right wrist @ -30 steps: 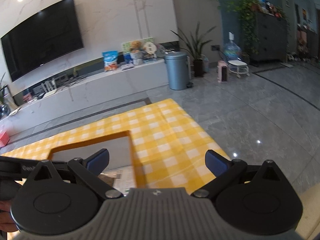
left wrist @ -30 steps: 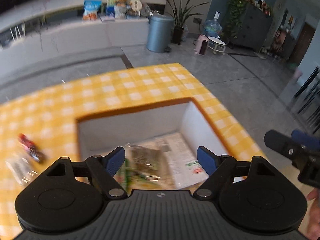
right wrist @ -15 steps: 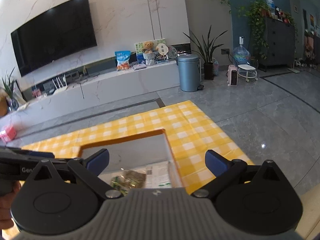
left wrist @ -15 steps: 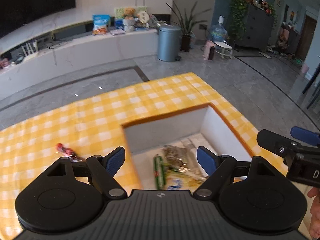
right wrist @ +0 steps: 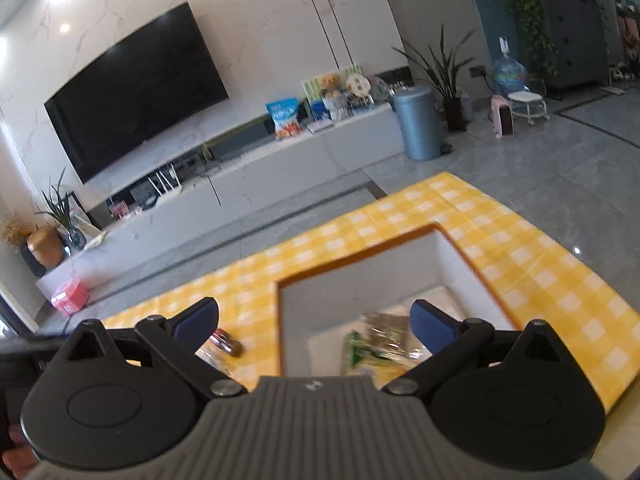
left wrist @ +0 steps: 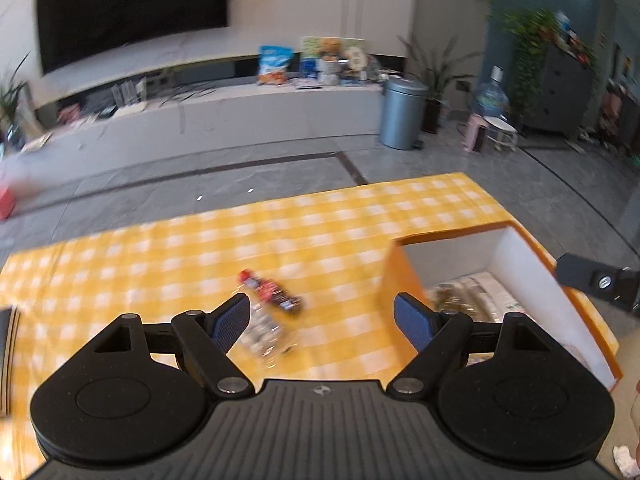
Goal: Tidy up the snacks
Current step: 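Withdraw both open grippers from the box toward the cola bottle and ball bag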
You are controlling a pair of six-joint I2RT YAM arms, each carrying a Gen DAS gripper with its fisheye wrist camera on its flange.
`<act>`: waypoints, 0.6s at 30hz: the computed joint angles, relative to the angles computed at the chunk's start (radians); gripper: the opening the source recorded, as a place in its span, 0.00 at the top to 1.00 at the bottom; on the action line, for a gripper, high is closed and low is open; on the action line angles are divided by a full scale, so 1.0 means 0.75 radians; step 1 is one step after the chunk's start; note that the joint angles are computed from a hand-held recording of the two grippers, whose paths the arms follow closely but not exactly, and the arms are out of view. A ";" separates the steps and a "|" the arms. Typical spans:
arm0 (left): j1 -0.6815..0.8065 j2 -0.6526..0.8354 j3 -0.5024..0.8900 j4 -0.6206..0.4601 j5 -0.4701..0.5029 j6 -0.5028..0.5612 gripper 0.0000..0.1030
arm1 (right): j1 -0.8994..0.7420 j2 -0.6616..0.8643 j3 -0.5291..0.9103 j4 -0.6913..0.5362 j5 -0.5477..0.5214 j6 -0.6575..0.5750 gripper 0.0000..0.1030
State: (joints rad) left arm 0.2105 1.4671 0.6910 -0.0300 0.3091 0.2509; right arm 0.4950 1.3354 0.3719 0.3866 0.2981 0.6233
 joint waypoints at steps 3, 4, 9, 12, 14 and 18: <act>0.134 0.066 0.023 -0.003 0.065 0.035 0.07 | 0.110 0.072 0.069 0.014 0.073 0.051 0.03; 0.178 0.088 0.023 0.006 0.083 0.048 0.07 | 0.143 0.102 0.090 0.028 0.090 0.054 0.03; 0.367 0.247 0.038 0.067 0.147 0.114 0.07 | 0.280 0.266 0.204 0.070 0.159 0.056 0.04; 0.435 0.379 0.088 0.111 0.152 0.115 0.07 | 0.346 0.404 0.308 0.055 0.181 0.040 0.05; 0.461 0.466 0.160 0.076 0.160 0.111 0.07 | 0.405 0.512 0.396 0.019 0.238 0.024 0.07; 0.513 0.623 0.311 -0.027 0.199 0.111 0.07 | 0.494 0.715 0.565 -0.038 0.369 -0.033 0.11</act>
State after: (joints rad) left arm 0.5951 1.9346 0.9243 -0.0506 0.4586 0.3343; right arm 0.8653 1.8716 0.7956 0.3584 0.5745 0.5988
